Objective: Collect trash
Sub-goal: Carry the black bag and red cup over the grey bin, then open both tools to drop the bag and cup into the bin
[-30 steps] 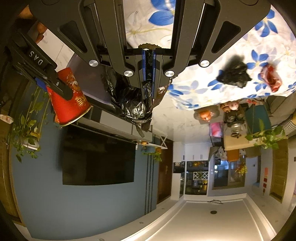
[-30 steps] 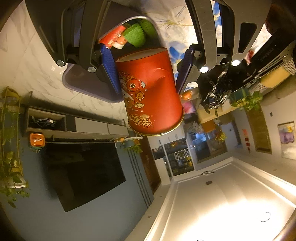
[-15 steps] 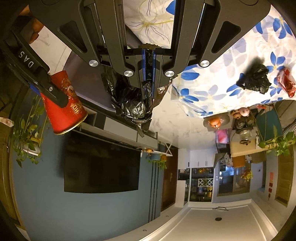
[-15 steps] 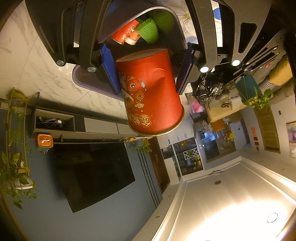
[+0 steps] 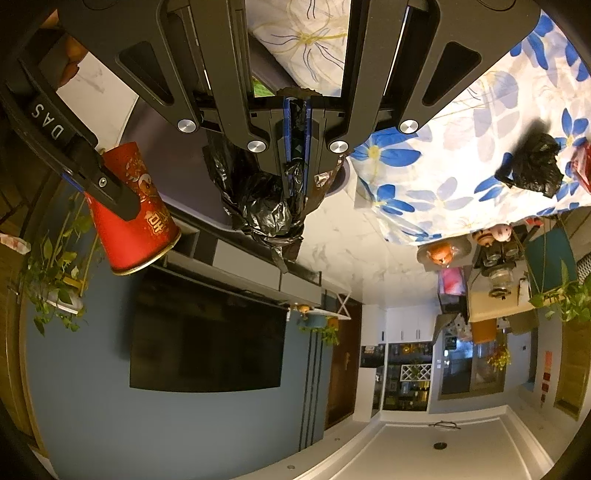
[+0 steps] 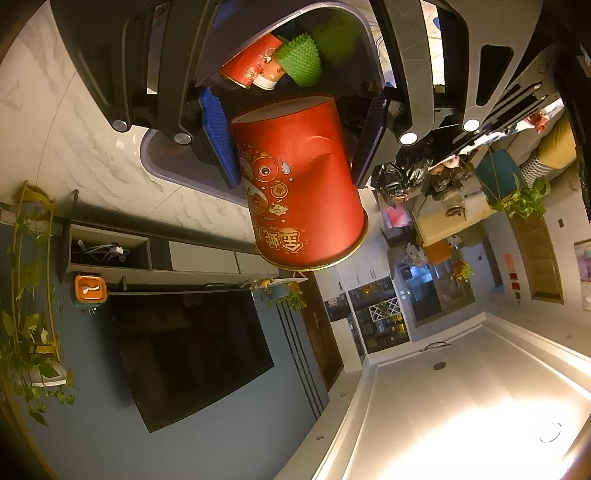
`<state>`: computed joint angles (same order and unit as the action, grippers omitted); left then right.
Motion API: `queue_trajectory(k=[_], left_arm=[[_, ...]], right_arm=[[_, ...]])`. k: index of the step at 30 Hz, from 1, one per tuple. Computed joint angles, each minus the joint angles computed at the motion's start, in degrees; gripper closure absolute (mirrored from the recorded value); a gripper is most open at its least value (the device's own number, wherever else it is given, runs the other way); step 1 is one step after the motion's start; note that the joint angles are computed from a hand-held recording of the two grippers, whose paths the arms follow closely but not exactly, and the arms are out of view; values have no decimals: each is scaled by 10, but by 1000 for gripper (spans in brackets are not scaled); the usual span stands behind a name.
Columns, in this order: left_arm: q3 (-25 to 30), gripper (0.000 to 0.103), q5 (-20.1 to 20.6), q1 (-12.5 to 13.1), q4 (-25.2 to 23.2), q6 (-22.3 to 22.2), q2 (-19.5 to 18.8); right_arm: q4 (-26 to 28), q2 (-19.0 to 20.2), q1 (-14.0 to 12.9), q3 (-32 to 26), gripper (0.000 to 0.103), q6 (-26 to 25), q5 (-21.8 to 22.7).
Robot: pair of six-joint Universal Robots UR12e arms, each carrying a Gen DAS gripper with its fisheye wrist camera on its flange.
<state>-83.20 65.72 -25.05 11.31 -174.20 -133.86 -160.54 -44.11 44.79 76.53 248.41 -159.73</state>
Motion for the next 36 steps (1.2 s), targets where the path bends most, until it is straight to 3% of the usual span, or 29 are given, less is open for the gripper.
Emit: queue_trajectory(k=[24, 27, 29, 30, 34, 36], left_arm=[[21, 98, -19, -8, -31, 8, -20], [23, 96, -28, -7, -40, 8, -21], [23, 89, -28, -7, -50, 16, -20], [23, 79, -25, -8, -52, 18, -20], [19, 45, -17, -5, -37, -2, -20], [14, 35, -9, -3, -21, -15, -18]], right_arm=[[-45, 8, -11, 3, 39, -29, 21], [-74, 11, -13, 4, 27, -45, 29], [-100, 15, -11, 3, 22, -55, 21], [-100, 15, -10, 3, 21, -53, 14], [-73, 12, -5, 5, 17, -25, -3], [-51, 9, -2, 6, 15, -10, -14]])
